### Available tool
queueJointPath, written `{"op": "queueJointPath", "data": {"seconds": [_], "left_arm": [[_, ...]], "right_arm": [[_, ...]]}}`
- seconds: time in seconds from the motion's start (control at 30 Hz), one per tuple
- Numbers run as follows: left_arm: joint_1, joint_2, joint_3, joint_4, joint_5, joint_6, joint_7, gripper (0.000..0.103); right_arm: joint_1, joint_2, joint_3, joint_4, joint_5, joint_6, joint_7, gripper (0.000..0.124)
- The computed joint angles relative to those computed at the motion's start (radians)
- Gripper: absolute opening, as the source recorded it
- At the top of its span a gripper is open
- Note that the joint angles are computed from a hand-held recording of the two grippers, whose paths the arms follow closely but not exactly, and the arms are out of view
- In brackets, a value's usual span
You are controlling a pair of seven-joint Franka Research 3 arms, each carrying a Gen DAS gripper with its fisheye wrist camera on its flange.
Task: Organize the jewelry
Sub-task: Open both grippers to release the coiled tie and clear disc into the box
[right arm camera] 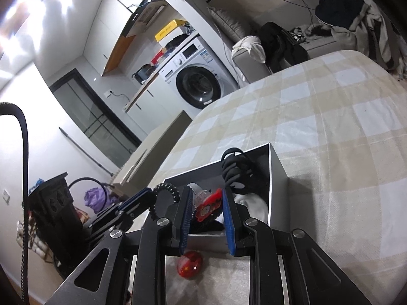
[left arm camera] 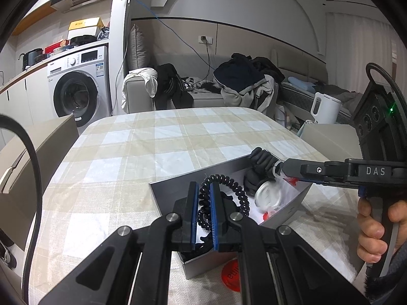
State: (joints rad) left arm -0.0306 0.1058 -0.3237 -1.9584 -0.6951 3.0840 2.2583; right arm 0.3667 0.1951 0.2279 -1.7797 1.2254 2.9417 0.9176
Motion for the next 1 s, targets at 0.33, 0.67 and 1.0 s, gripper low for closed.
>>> {"op": "queueJointPath", "data": {"seconds": [0.33, 0.67, 1.0], "left_arm": [[-0.003, 0.001, 0.008, -0.001, 0.023, -0.003, -0.023, 0.004], [0.004, 0.012, 0.007, 0.003, 0.082, -0.018, -0.078, 0.005], [0.004, -0.013, 0.000, -0.009, 0.010, -0.021, -0.004, 0.035]], "right_arm": [[0.004, 0.002, 0.000, -0.002, -0.015, 0.010, 0.008, 0.022], [0.002, 0.001, 0.001, -0.002, -0.017, 0.008, 0.007, 0.022], [0.006, -0.007, -0.004, -0.017, -0.063, 0.018, 0.031, 0.022]]}}
